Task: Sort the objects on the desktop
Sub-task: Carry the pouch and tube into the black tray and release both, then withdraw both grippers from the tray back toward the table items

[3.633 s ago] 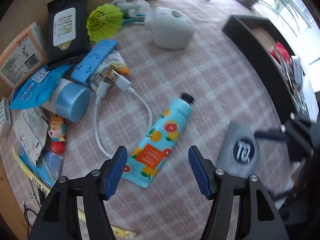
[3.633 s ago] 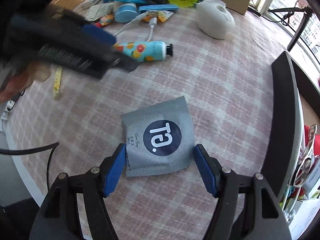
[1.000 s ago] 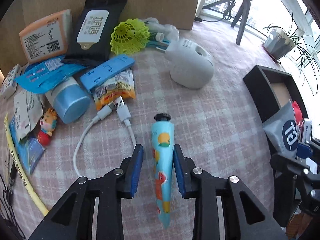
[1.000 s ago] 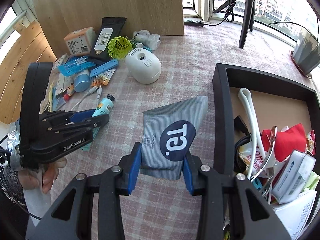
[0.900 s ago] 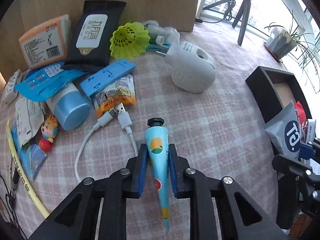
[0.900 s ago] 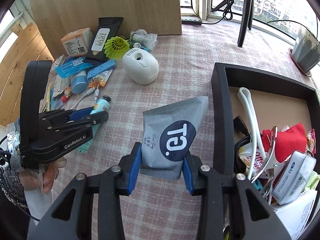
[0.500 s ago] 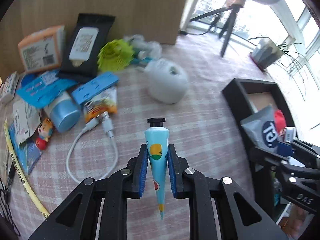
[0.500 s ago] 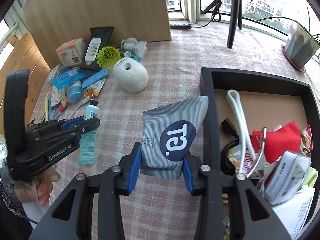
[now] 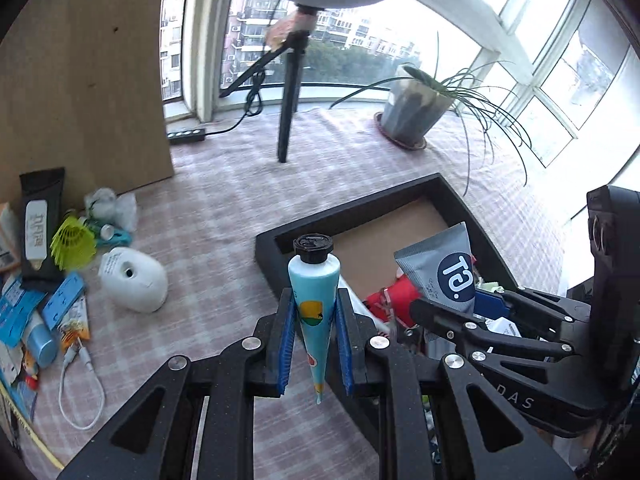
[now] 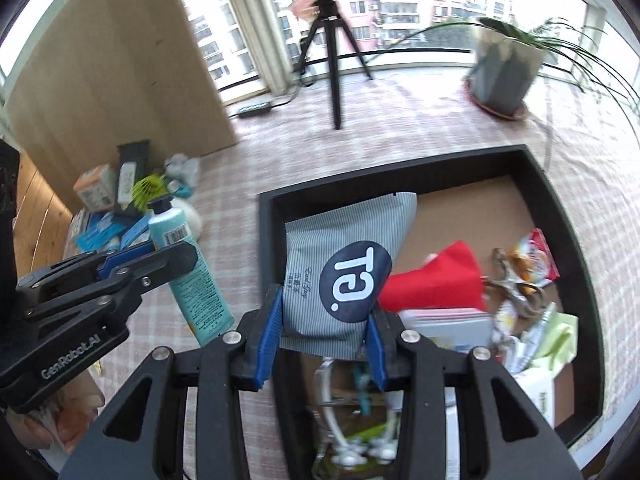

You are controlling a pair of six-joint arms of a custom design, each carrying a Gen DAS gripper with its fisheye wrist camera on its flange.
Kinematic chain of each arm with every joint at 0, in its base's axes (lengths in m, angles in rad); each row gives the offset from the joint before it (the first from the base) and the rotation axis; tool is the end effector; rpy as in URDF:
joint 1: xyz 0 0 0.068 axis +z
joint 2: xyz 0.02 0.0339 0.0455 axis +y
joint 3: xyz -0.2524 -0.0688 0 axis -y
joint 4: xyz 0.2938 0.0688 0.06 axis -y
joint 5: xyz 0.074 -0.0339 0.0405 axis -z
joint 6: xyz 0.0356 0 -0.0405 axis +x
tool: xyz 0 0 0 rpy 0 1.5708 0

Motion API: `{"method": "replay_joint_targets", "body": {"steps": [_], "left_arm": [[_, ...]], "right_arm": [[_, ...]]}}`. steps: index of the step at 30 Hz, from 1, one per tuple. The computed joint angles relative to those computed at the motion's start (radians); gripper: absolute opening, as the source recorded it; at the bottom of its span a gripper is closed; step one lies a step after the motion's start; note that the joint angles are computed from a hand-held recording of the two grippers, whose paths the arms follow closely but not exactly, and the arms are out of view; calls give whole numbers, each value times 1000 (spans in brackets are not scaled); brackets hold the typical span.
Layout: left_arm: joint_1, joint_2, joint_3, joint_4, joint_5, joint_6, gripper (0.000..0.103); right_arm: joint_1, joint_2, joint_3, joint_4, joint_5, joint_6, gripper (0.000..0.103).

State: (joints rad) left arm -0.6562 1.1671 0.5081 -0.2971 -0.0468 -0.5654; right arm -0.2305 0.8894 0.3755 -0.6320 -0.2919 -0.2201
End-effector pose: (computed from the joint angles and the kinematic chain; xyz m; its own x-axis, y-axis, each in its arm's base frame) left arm 0.2015 -0.1531 0.1236 -0.8616 -0.0120 -0.5074 0.1498 0.9492 -0.2767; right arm 0.1882 -0.0336 0.1189 -0.8881 -0.0064 -0.4595 -0.0928 0.9818 0.1659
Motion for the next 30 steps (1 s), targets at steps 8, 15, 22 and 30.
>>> {"method": "replay_joint_targets", "body": {"steps": [8, 15, 22, 30], "left_arm": [[-106, 244, 219, 14, -14, 1, 18], [-148, 367, 300, 34, -13, 5, 18], [-155, 354, 301, 15, -40, -26, 22], [-87, 269, 198, 17, -23, -38, 22]], "right_arm": [[-286, 130, 78, 5, -59, -158, 37], [-402, 208, 103, 29, -77, -225, 37], [-429, 223, 112, 21, -105, -241, 58], [-343, 185, 112, 1, -107, -186, 58]]}}
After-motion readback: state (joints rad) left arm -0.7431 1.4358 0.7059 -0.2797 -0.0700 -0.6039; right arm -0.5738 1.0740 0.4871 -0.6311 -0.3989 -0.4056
